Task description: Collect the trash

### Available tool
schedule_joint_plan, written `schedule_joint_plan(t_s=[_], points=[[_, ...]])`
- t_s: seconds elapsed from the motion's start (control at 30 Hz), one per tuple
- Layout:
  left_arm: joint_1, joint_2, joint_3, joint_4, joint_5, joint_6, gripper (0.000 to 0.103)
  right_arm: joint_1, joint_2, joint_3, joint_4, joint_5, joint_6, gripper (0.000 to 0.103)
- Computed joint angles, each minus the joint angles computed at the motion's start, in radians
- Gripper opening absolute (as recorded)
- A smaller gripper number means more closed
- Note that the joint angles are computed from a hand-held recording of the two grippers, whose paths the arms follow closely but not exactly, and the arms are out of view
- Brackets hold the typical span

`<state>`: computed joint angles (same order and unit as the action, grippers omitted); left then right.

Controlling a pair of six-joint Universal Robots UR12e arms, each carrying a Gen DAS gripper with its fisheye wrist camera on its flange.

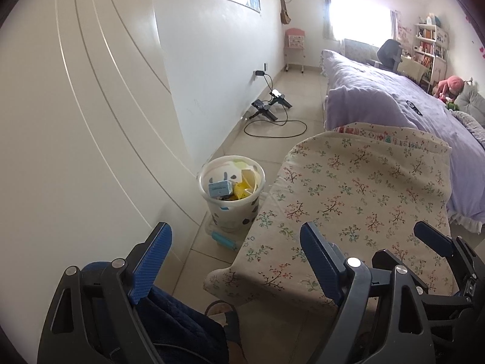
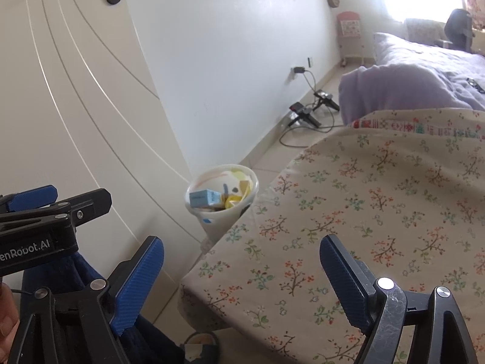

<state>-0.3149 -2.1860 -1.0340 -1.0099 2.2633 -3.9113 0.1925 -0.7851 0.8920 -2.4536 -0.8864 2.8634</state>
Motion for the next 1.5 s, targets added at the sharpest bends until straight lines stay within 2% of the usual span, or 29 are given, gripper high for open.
schedule_joint_plan(t_s=[0.93,1.5], points=[[0.008,0.0,-0.012,0.027,-0.038,0.021,0.089,0.005,0.011,-0.024,0.024,-0.013,-0.01,0.088],[0.01,-0.003,-0.011,0.015,-0.025,0.019,0.089,0.009,0.021,-0.038,0.043,-0.003,-0.009,0.088]])
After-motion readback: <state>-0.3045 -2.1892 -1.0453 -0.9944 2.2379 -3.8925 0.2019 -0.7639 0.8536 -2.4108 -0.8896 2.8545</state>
